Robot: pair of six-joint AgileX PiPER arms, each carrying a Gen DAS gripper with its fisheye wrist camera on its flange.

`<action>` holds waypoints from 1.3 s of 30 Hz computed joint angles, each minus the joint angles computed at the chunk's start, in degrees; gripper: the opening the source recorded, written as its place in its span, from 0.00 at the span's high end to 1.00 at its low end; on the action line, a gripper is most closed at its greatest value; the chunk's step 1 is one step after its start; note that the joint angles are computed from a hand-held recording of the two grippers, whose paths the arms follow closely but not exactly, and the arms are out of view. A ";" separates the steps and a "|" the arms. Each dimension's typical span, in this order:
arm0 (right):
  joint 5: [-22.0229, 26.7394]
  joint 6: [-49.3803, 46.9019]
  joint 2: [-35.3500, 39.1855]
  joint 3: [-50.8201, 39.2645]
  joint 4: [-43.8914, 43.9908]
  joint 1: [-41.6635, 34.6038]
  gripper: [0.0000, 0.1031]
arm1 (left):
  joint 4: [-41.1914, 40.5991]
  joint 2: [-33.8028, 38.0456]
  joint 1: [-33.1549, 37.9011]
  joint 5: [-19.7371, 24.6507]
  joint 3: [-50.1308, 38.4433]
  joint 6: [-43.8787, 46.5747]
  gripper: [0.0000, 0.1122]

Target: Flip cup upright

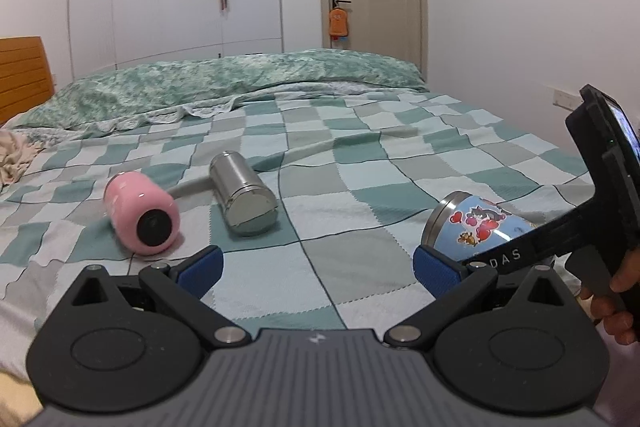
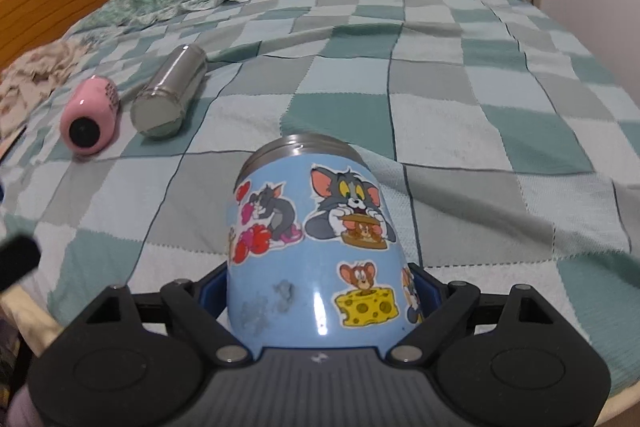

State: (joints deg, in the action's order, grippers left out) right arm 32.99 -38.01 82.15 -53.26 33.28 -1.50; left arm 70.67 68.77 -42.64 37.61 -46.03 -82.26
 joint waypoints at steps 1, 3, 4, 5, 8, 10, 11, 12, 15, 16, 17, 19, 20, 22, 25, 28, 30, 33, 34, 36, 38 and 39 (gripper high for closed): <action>-0.03 0.58 0.28 -0.50 -0.60 0.27 0.16 | 0.05 -0.29 -0.54 0.73 0.04 -0.25 0.08; 0.01 0.70 0.76 -1.23 -0.75 0.40 0.16 | 0.30 -0.83 -1.66 2.05 0.26 -0.71 0.08; 0.44 0.16 1.04 -1.66 -0.36 0.13 0.16 | 0.02 -1.02 -2.30 2.84 0.07 -0.43 0.08; 1.14 -0.94 1.25 -2.20 0.33 -0.44 0.16 | -0.13 -1.06 -3.08 3.72 -0.15 -0.30 0.08; 3.57 -9.87 -1.20 -1.12 7.68 -4.71 0.05 | -0.75 -0.33 -5.11 6.08 -1.54 0.14 0.08; 8.99 -21.33 -4.12 -0.15 17.85 -11.01 0.03 | -2.30 0.46 -5.48 6.36 -2.99 1.15 0.08; 10.73 -27.06 -5.19 0.72 22.31 -13.98 0.02 | -3.25 1.20 -5.62 6.43 -3.99 1.66 0.08; 12.14 -32.33 -6.39 1.65 26.36 -17.06 0.00 | -4.49 2.09 -5.80 6.59 -5.18 2.43 0.08; 17.64 -43.37 -6.32 1.40 33.61 -26.12 0.00 | -8.91 6.07 -6.73 8.02 -10.13 4.87 0.08; 19.50 -45.82 -5.19 0.55 34.79 -28.63 0.00 | -10.81 7.53 -6.75 7.84 -12.00 5.95 0.08; 20.87 -47.65 -3.67 -0.66 35.51 -30.58 0.00 | -12.87 9.11 -6.71 7.66 -14.04 7.08 0.08; 22.29 -52.35 -0.88 -2.04 37.52 -33.85 0.00 | -16.97 12.32 -6.43 7.56 -18.30 9.53 0.08; 22.47 -54.76 0.75 -2.64 38.59 -35.19 0.00 | -18.99 14.23 -6.41 7.85 -20.74 10.76 0.08; 22.99 -58.89 3.92 -3.45 40.27 -37.47 0.00 | -23.15 18.27 -6.12 8.51 -25.59 13.10 0.08; 22.85 -63.43 8.62 -4.76 42.43 -39.35 0.00 | -31.80 25.02 -4.69 10.87 -34.35 19.14 0.08; 23.04 -65.68 13.04 -6.98 43.17 -40.18 0.00 | -36.49 30.73 -3.17 14.08 -42.67 22.16 0.08; 23.07 -66.73 15.51 -8.29 43.54 -40.38 0.00 | -38.92 34.45 -2.06 16.68 -48.09 23.69 0.08; 22.77 -66.98 18.61 -10.25 43.62 -39.90 0.00 | -46.24 40.28 0.76 21.32 -56.41 28.32 0.08; 22.84 -66.87 19.56 -10.97 43.54 -39.68 0.00 | -48.65 41.51 1.76 21.99 -58.28 29.37 0.08; 23.12 -67.14 21.03 -12.09 43.44 -39.33 0.00 | -52.69 44.41 3.43 24.48 -62.67 30.99 0.08; 23.40 -67.63 22.01 -12.78 43.55 -39.07 0.00 | -55.86 46.76 4.72 26.43 -65.64 31.73 0.08; 23.55 -67.73 22.13 -12.84 43.58 -38.99 0.00 | -57.48 47.85 5.41 26.99 -66.94 32.33 0.12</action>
